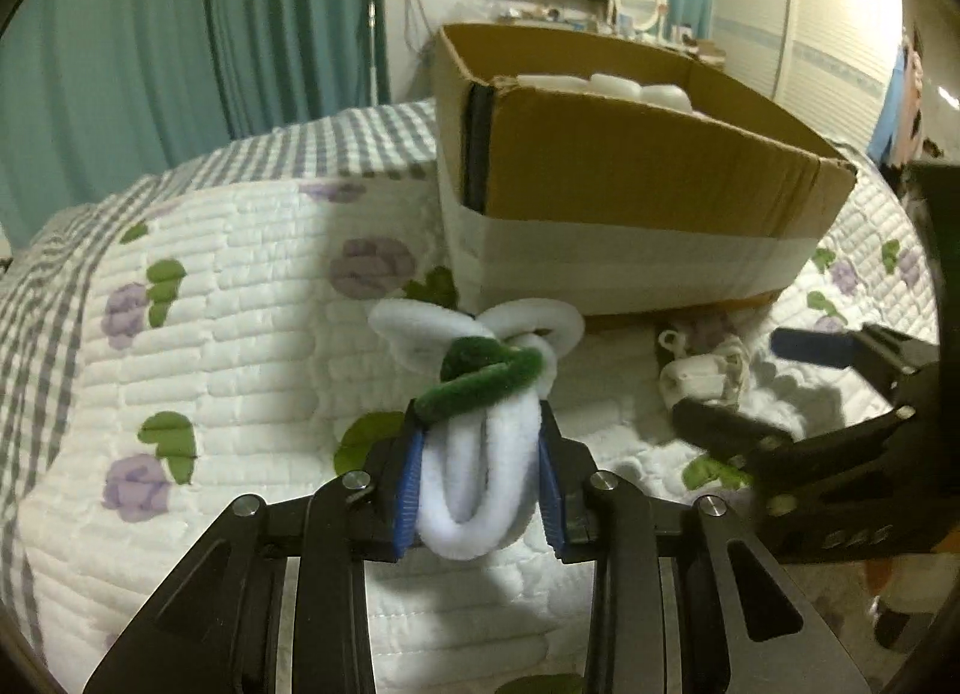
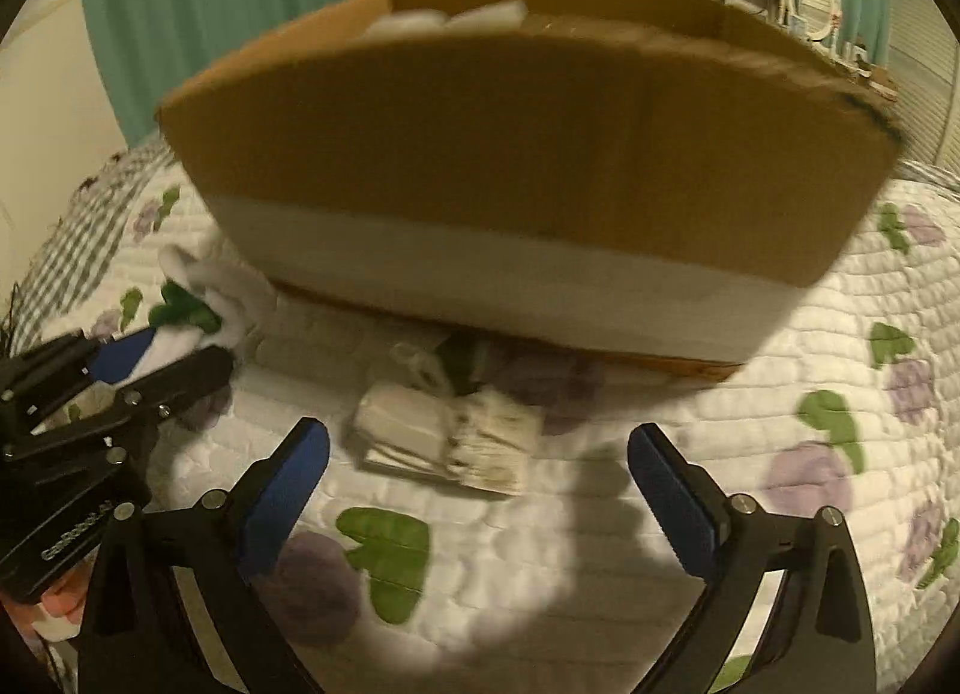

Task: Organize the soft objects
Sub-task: 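Grasp the white hair ties with the left tool while the right tool grasps the white lace pouch, then lower the lace pouch into the box with the right tool while the left tool drops the hair ties in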

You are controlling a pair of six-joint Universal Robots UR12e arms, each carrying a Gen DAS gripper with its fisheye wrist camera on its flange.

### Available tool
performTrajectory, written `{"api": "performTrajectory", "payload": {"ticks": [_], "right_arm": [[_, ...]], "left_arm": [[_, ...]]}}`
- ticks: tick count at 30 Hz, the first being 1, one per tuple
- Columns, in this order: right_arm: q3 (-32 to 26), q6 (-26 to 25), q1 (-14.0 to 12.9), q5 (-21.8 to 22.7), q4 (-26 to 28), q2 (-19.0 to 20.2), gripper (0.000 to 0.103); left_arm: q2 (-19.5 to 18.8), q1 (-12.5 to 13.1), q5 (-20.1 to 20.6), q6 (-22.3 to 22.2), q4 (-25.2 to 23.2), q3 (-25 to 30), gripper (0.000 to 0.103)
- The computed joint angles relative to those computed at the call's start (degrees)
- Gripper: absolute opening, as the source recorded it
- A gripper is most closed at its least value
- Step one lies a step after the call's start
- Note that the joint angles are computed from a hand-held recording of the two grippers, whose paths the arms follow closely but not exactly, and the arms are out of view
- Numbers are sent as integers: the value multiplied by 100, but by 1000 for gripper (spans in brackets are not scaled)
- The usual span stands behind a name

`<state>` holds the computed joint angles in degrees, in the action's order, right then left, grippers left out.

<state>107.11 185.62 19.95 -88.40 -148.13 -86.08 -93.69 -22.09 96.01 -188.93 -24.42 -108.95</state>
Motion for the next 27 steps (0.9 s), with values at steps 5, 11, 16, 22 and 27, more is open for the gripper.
{"api": "performTrajectory", "payload": {"ticks": [5,11,16,22,27], "right_arm": [[-72,-71,102,-140,52,118,69],[13,54,94,-147,-130,14,58],[163,195,159,-230,-351,-205,58],[325,264,202,-240,-397,-506,58],[468,226,147,-171,-427,-898,58]], "left_arm": [[-13,-20,9,-112,-94,25,32],[48,-48,83,-15,-113,-12,32],[160,-88,226,-87,-145,-58,32],[422,-211,384,-98,-227,-124,32],[624,-394,606,-24,-186,-112,32]]}}
